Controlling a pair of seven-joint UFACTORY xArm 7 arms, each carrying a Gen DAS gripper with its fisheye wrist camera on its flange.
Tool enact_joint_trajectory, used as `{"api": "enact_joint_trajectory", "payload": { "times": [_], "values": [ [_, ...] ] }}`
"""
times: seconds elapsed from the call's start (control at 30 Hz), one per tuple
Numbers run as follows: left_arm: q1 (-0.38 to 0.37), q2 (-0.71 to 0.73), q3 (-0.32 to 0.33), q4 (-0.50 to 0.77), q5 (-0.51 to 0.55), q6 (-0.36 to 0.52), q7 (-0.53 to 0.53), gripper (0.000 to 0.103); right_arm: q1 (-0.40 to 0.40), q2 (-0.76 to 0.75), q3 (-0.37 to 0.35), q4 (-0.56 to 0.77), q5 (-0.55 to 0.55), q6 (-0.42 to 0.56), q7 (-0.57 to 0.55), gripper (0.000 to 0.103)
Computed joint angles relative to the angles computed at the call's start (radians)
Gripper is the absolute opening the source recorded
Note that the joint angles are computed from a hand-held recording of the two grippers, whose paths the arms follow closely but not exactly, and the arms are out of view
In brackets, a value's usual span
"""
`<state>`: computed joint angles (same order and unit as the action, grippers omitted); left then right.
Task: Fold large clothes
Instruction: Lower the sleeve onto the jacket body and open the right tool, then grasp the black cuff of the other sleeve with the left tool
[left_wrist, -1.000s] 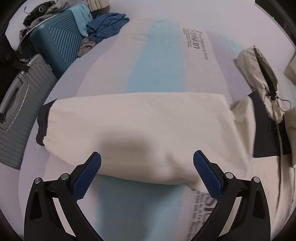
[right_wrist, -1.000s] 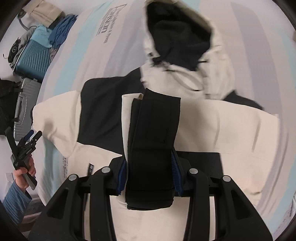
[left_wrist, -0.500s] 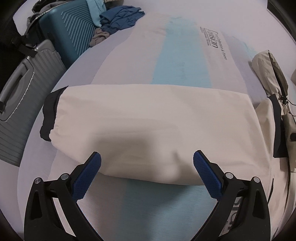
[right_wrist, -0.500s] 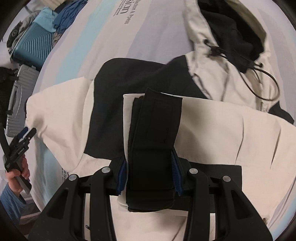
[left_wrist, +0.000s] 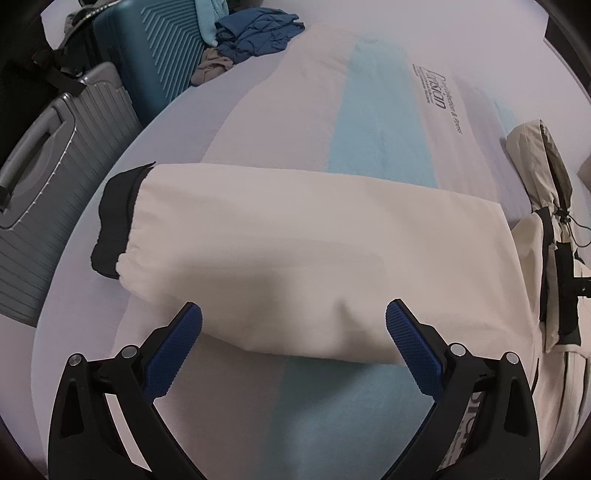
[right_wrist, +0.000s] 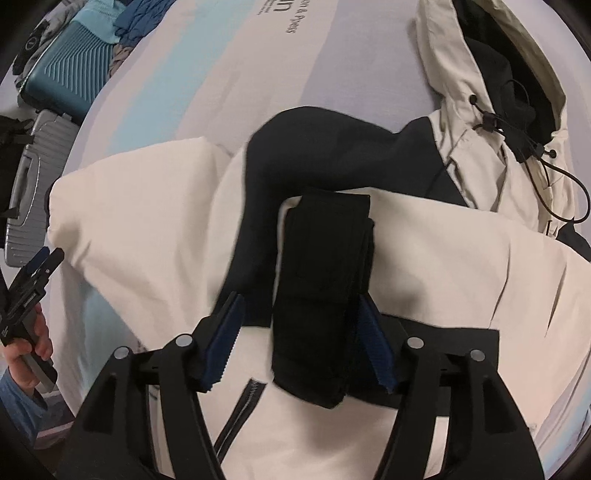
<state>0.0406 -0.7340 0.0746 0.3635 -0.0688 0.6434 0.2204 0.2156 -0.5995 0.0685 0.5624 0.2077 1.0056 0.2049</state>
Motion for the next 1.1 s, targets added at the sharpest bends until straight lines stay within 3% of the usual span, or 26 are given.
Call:
{"api": "enact_joint_trajectory", "payload": {
  "times": [0.2, 0.47, 0.67, 0.83, 1.1],
  "values": [
    [0.031, 0.013, 0.036, 0.02, 0.009, 0.017, 0.042, 0.097, 0.042, 0.014, 0.011, 0.055, 0.061, 0.028, 0.019, 0.061],
    [0.103, 0.088, 0.111, 0.099, 0.009, 0.016, 0.15, 0.097, 0.13, 0.141, 0.093, 0.172, 0.096, -0.012, 0.073, 0.061],
    [0.16, 0.181, 0.168, 0.187, -0.016, 0.012, 0.248, 0.097, 0.17, 0.206, 0.153, 0.231, 0.02, -0.089, 0.138, 0.07],
    [0.186, 0.254, 0.211, 0.245, -0.076, 0.027, 0.334, 0.097, 0.188, 0.231, 0.156, 0.237, -0.017, -0.124, 0.174, 0.076],
    [0.188, 0.333, 0.207, 0.276, -0.169, 0.016, 0.473, 0.097, 0.171, 0.134, 0.162, 0.149, -0.123, -0.177, 0.252, 0.091]
  ]
}}
